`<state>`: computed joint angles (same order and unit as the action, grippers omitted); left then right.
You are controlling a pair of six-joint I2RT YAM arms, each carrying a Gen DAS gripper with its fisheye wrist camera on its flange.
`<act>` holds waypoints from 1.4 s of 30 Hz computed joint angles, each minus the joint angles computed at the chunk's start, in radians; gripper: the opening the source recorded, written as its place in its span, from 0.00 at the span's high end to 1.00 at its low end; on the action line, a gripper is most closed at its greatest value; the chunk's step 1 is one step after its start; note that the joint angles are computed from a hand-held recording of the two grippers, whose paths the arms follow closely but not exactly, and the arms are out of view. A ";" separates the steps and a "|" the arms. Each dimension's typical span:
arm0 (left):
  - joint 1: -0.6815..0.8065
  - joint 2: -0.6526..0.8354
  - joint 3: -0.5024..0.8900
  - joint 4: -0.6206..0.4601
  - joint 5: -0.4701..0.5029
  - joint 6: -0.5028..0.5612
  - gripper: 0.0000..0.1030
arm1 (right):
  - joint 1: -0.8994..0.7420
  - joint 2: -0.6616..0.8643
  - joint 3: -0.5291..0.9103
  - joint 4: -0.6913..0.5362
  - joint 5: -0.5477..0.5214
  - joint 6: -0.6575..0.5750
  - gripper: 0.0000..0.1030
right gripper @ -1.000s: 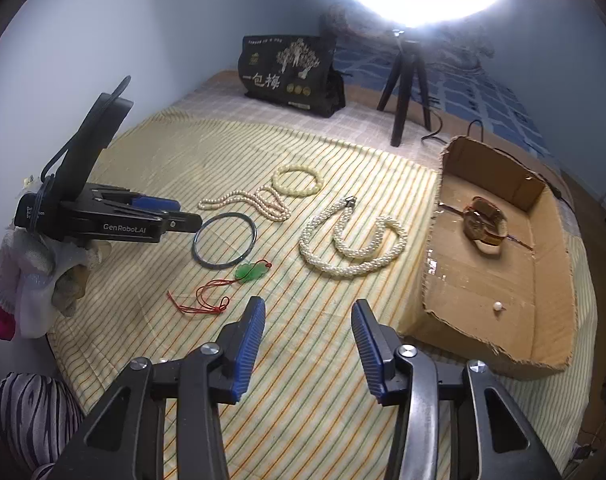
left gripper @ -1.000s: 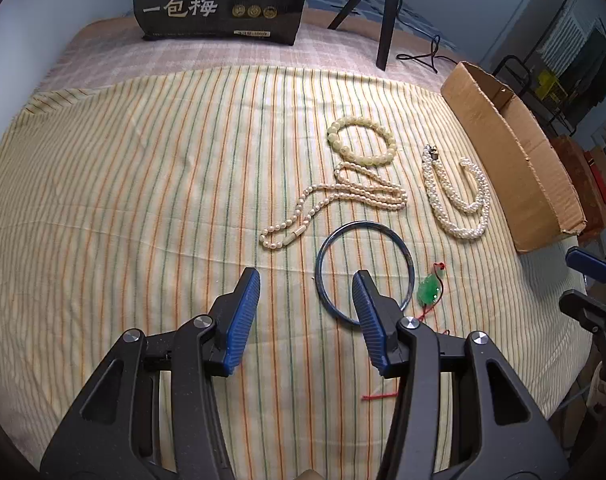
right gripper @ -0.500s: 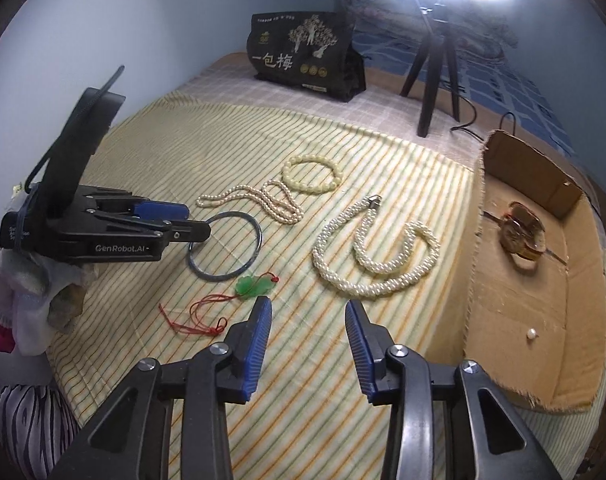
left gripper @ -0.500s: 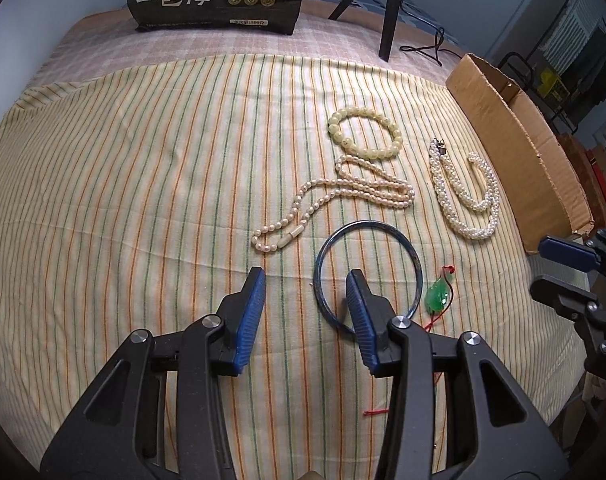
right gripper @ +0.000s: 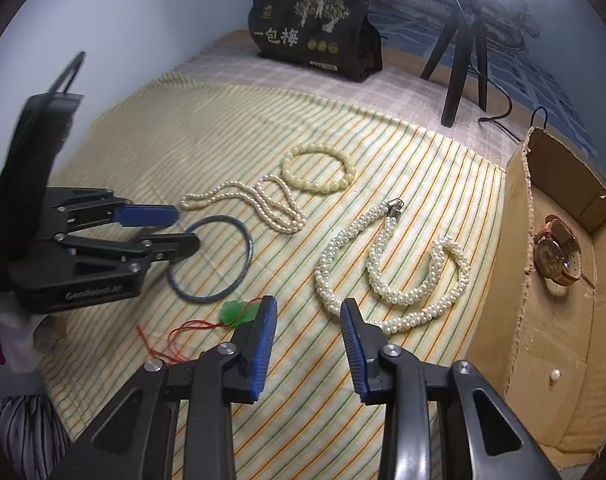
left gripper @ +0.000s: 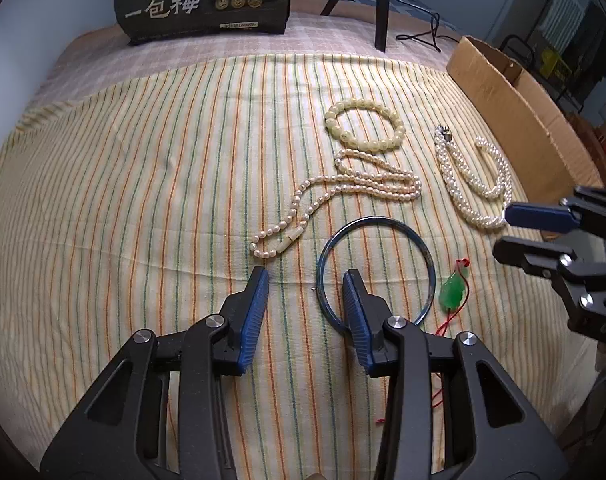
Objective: Organize jewelry
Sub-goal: 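Close the left gripper on the blue bangle while the right gripper closes on the pearl necklace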
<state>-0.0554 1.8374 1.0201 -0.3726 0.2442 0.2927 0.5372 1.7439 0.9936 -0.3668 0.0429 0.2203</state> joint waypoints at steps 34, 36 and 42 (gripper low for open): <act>-0.011 -0.026 -0.059 0.090 -0.005 0.015 0.98 | 0.002 0.190 0.150 -0.063 0.069 -0.010 0.89; -0.003 -0.028 -0.056 0.079 0.008 0.010 0.98 | -0.002 0.186 0.145 -0.058 0.063 -0.008 0.93; 0.011 -0.044 -0.062 0.067 0.026 0.010 0.98 | -0.018 0.158 0.119 -0.038 0.038 0.005 0.94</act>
